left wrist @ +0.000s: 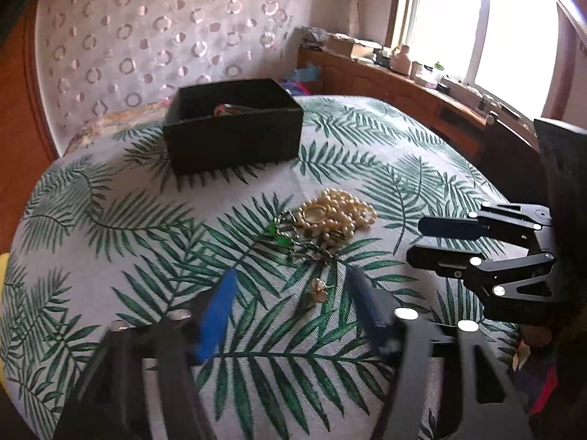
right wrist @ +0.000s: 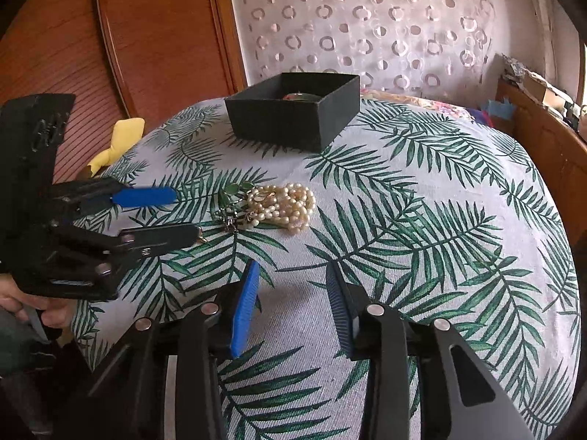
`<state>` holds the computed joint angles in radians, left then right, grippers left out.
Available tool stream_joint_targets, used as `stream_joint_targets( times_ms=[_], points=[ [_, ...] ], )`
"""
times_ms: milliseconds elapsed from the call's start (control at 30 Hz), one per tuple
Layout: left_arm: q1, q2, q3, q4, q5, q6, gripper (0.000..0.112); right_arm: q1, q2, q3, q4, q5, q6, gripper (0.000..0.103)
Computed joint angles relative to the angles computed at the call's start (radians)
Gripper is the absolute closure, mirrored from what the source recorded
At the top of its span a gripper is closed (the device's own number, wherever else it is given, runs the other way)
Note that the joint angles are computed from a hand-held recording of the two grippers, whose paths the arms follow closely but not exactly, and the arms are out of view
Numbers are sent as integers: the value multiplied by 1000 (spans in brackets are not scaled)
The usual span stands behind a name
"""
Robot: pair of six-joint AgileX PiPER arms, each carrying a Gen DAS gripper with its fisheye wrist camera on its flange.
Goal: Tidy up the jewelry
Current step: 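Close the left gripper on the green earring while the right moves to the pearl-studded gold chain, then grasp and lift the gold chain with the right gripper while the left holds the green earring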
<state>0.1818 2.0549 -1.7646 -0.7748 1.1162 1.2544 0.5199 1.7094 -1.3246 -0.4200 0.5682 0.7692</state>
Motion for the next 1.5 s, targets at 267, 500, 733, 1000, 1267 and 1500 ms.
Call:
stream_joint_targets(
  times_ms=[267,500,733,1000,1267,1500],
  points=[
    [-36,-22,51,29,-33,28,88,11,6,0,-28,-6,9,62],
    [-24,-25,57,7,4,65,107,11,8,-2,-30,-6,11,62],
    [42,-42,61,-58,43,75,107,11,8,-6,-18,0,8,62],
    [103,-48,41,-125,74,67,107,-17,47,-82,44,42,-71,65],
    [125,-38,24,-152,82,51,107,-71,160,-291,152,132,-238,72],
    [144,-24,8,-163,96,55,107,-112,252,-398,246,191,-327,73]
  ],
)
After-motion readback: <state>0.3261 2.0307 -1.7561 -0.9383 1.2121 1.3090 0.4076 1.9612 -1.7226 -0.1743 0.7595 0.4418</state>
